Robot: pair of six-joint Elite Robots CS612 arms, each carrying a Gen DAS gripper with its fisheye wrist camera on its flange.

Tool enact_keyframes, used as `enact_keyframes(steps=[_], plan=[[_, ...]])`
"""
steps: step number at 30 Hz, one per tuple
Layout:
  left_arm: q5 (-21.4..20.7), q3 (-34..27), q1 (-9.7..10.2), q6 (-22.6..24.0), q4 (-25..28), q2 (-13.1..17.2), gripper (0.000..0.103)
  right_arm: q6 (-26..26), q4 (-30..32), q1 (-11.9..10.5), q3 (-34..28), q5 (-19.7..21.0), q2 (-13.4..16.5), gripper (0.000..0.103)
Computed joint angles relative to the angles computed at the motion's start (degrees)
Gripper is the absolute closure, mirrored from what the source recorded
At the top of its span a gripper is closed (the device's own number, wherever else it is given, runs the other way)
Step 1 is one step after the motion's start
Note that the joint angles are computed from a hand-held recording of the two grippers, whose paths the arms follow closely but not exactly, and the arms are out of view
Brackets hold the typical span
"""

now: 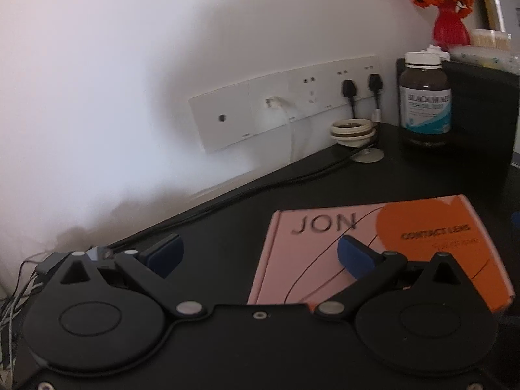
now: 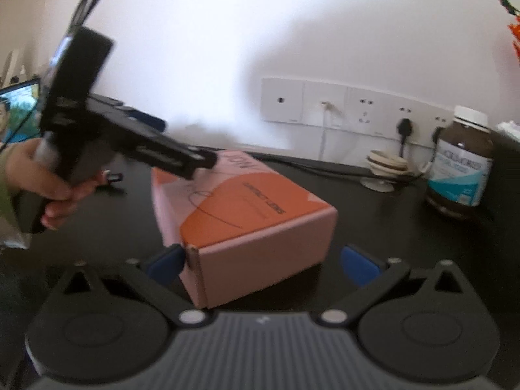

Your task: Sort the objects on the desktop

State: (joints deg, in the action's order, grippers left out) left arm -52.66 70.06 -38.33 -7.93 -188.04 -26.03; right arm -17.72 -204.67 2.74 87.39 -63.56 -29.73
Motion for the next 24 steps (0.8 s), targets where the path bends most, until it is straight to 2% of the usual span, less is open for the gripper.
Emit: enact_keyframes(steps=[2, 4, 6, 10, 12, 14, 19, 24], plan=[[0.0, -1.7, 0.0, 1.2, -0.6, 0.6, 0.0, 0.4, 0.0, -0.2, 0.0, 0.1, 0.0, 0.001], [-0.6, -4.6, 0.2, 1.3, 0.5, 1.6, 0.0, -0.3, 0.4, -0.5, 0.1, 2.4, -0.2, 0.001], [-2.0, -8.0, 0.55, 0.8, 4.2, 2.8, 0.0, -2.6, 0.2, -0.4, 0.3, 4.3, -0.3, 0.001], [-1.9, -14.0, 0.98, 3.2, 12.8, 5.3, 0.0, -6.0, 0.6, 0.5, -0.2, 1.7, -0.1, 0.001], [-2.6, -14.4, 1.24, 3.1, 13.7, 5.5, 0.0, -6.2, 2.9, 0.6, -0.9, 0.9, -0.2, 0.001], [-4.3, -13.6, 1.63, 1.0, 14.3, 4.9, 0.0, -5.9, 5.0, 0.4, -1.8, 0.6, -0.2, 0.001], [-5.6, -9.1, 2.02, -1.9, 9.9, 3.1, 0.0, -4.2, 10.3, -0.6, -3.5, 3.1, -0.2, 0.001], [-8.7, -2.9, 2.36, -5.7, 4.1, 0.8, 0.0, -3.7, 9.5, -1.1, -3.5, 3.2, -0.3, 0.001]])
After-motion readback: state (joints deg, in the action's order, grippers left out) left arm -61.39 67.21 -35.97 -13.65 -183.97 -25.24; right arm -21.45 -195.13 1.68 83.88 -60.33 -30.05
